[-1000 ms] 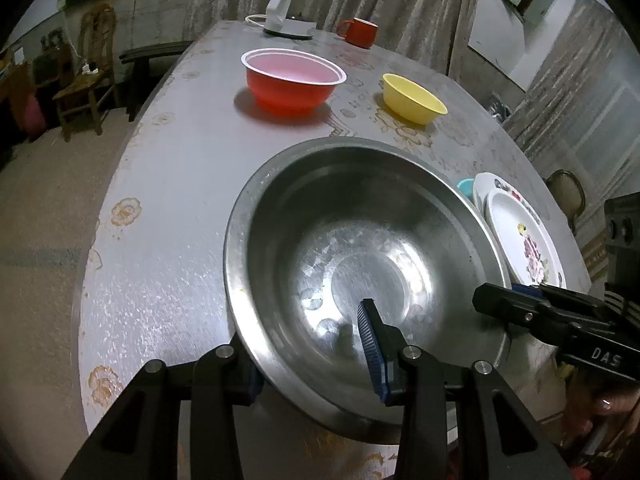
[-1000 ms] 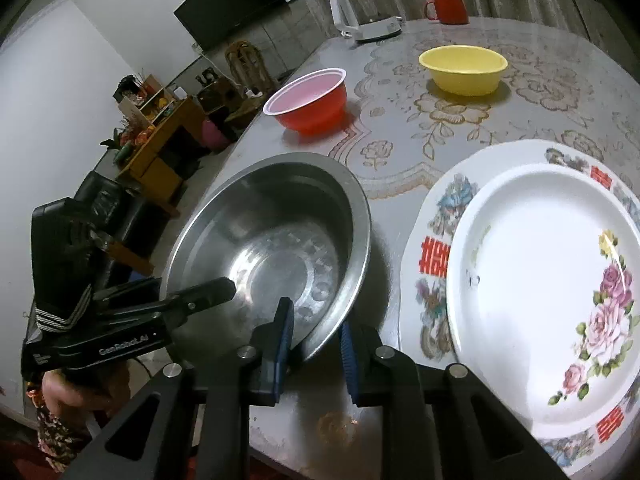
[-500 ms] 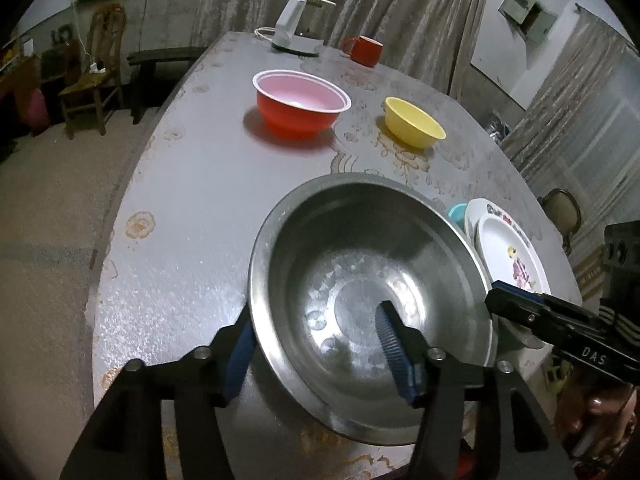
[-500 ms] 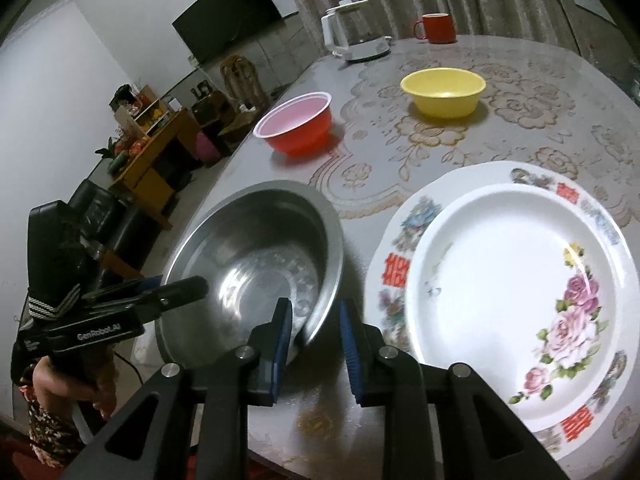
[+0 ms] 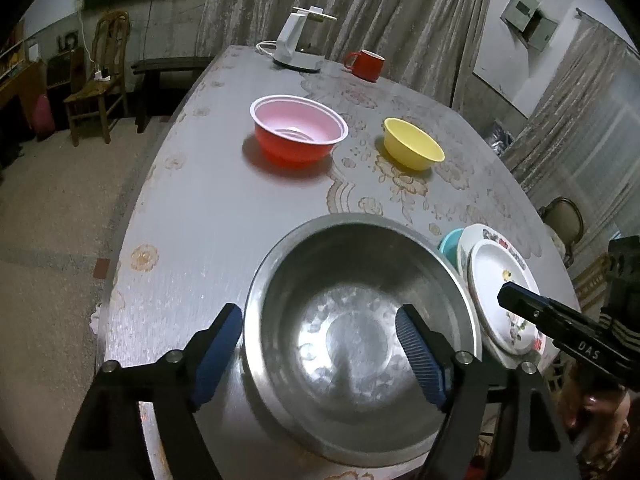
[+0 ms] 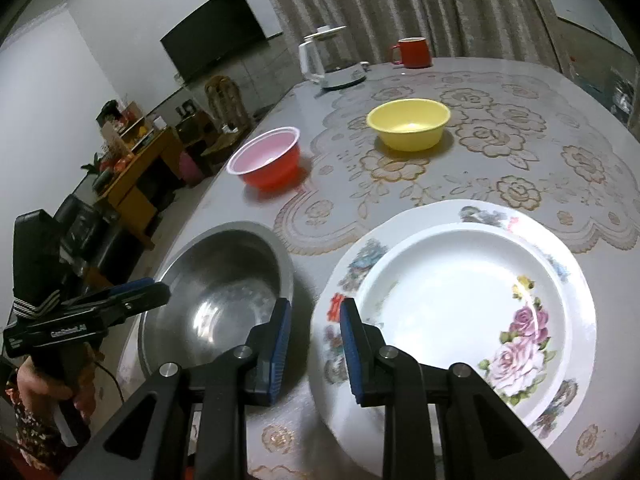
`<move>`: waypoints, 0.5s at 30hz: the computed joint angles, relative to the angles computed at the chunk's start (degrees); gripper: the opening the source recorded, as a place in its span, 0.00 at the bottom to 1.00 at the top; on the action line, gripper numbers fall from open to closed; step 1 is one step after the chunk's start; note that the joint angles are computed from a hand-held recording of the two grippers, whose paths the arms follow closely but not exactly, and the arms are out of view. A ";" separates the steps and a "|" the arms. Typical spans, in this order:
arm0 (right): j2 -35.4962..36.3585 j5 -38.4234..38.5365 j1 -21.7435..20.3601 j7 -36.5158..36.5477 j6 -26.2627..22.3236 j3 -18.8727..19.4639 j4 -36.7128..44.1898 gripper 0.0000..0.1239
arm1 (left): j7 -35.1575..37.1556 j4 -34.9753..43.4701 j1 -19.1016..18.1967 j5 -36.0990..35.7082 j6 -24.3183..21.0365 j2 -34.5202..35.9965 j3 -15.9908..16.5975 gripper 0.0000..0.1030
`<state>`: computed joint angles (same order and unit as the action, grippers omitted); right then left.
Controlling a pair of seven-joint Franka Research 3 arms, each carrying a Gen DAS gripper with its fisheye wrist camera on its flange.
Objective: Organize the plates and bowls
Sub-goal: 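Lower the steel basin onto the table and open both grippers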
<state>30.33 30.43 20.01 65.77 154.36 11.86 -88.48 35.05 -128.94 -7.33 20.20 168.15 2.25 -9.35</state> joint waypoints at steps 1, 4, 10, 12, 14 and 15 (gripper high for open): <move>0.24 -0.09 0.04 0.34 -0.08 -0.21 0.39 0.20 | 0.34 0.55 0.01 -0.23 -0.30 0.26 -0.03 0.79; 1.12 -1.37 0.37 1.56 -0.46 -1.28 1.87 0.22 | 2.56 2.07 0.08 -2.13 -0.24 1.17 -0.31 0.79; 3.55 -5.15 0.64 6.46 -0.78 -3.50 6.30 0.25 | 9.10 7.22 -0.04 -7.48 -1.85 4.37 -1.46 0.79; 4.41 -6.51 0.60 7.43 -1.05 -4.15 8.10 0.26 | 10.76 8.95 -0.08 -8.95 -2.59 5.42 -1.74 0.79; 5.76 -7.92 0.51 8.34 -1.69 -4.77 10.73 0.27 | 12.48 11.41 -0.18 -10.03 -3.28 6.96 -2.00 0.79; 6.27 -8.79 0.61 9.06 -2.10 -5.25 11.85 0.27 | 12.74 12.37 -0.33 -10.10 -3.75 7.47 -1.93 0.80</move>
<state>36.61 21.64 20.61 74.83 152.27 6.61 -76.63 47.80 -116.57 -7.66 10.10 164.40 9.73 -11.27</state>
